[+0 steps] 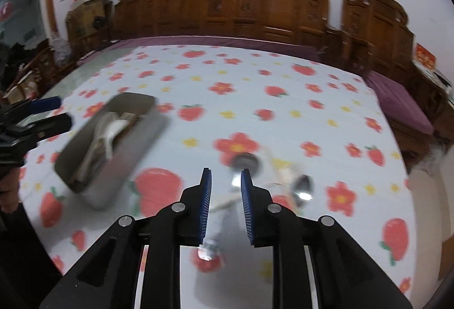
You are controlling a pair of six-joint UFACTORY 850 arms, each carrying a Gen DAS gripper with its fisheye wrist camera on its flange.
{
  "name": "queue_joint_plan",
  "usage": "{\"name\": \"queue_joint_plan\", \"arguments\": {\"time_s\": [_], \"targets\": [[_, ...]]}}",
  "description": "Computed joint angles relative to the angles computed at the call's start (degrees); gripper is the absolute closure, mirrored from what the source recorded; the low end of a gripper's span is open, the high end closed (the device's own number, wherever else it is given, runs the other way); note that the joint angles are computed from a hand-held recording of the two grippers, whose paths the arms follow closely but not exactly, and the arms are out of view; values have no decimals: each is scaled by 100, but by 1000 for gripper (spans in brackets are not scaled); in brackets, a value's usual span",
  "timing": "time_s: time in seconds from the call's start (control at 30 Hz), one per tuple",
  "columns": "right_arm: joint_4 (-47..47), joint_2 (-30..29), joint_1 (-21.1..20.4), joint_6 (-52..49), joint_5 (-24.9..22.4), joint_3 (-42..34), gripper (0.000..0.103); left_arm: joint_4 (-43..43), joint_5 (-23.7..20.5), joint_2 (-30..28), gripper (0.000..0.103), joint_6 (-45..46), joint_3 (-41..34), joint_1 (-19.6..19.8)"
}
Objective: Organize utensils
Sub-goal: 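Grasp a light bamboo chopstick from the pile with the right tool, then grasp the steel fork with the left tool while the right tool holds the bamboo chopstick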
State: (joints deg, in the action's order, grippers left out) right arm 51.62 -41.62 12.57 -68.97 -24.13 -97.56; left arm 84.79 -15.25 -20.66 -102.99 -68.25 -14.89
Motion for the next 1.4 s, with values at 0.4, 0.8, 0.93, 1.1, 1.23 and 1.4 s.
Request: {"name": "queue_joint_plan", "arguments": {"time_s": [0.4,0.8,0.93,1.1,1.23,1.4], "targets": [[-1390,-764,-349,1478,-107,-664,80,-377,45,-350,9,464,-273,-327],[-2271,-1197,-307,2229,-439,-1184,80,-428,55,-480,9,553,-351,-433],[-2369,-1209,-300,2296,-473,-1185,86,-416,32,-505,9,566,-370,-468],[-2262,-1176,-327,2203,-514,-1137,96,-494,11,-538,9,671,-408,-497],[-1789,-1053,-375,1759,-530,-987,97,-552,-31,-577,9,775,-447,-531],[-833,-860,-495,1042,-488,-780,97,-868,2,-717,9,1163,-633,-555]]}}
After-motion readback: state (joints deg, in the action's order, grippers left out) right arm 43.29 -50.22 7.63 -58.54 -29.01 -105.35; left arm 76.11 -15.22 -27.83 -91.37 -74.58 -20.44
